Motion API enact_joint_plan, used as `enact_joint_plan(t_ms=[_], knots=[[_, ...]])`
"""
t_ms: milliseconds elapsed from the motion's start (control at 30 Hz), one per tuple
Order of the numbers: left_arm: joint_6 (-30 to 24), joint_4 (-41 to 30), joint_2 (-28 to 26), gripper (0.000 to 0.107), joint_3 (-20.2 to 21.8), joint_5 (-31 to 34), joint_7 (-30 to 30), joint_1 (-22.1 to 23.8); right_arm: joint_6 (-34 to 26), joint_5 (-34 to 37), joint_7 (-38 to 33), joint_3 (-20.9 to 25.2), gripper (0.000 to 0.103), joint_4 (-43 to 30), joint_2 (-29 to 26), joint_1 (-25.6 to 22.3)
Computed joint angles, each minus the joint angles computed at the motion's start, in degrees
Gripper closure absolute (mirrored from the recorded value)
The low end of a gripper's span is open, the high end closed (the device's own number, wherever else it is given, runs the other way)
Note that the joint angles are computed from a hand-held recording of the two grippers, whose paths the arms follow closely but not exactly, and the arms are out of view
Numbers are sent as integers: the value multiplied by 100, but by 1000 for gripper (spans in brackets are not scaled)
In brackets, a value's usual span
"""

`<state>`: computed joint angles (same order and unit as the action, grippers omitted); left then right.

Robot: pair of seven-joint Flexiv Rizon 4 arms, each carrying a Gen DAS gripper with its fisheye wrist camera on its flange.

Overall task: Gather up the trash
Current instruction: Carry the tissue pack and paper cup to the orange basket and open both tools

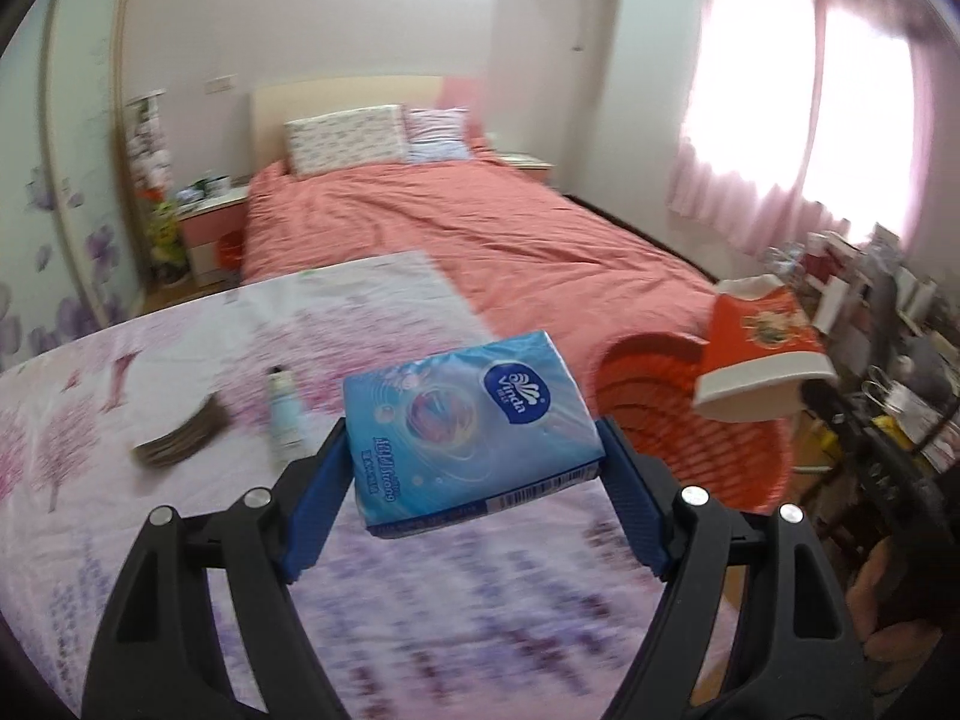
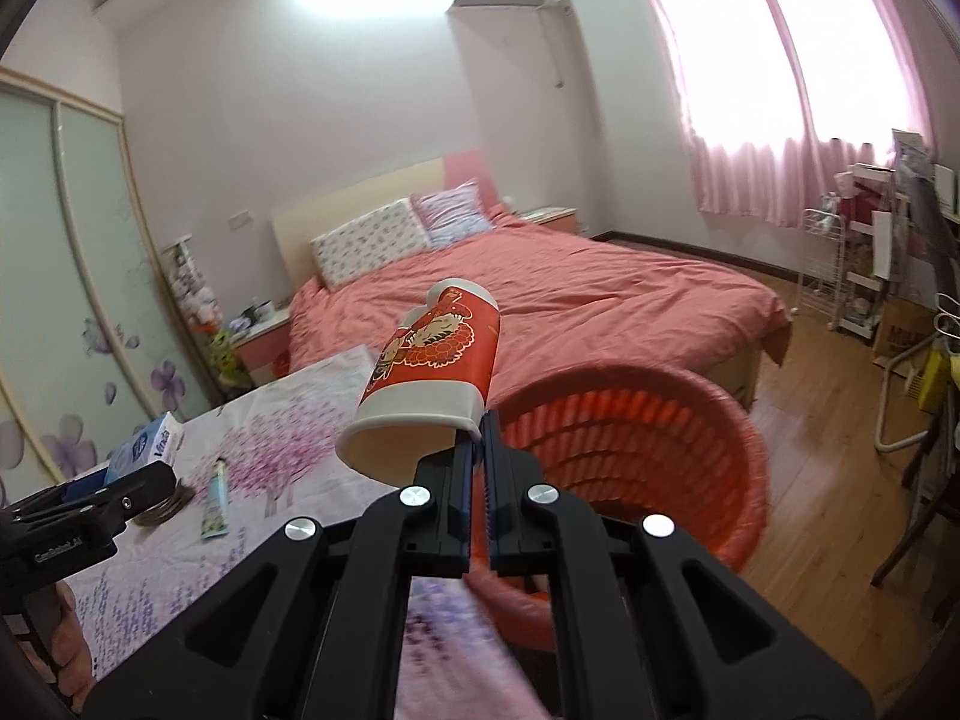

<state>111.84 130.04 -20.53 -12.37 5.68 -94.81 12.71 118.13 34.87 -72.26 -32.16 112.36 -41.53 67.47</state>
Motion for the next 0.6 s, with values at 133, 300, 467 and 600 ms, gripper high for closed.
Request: enact_joint_plan(t_ms=[133,300,467,600], knots=[[-136,-387,-282,30,-372,81,96,-48,6,87,78,-49,99,21,-36,-114],[-290,-885,-723,30,-650,29,346,-242,-20,109,218,-59,99,-37,-155,-310],[-513,-1375,-1184,30,-794,-136,697,-438,-126,88,447,-147,99,-109,-307,-445],[-676,-1744,-1514,30,-846,-336,955,-546,-229,-1,686,-281,99,-107,-414,-482]])
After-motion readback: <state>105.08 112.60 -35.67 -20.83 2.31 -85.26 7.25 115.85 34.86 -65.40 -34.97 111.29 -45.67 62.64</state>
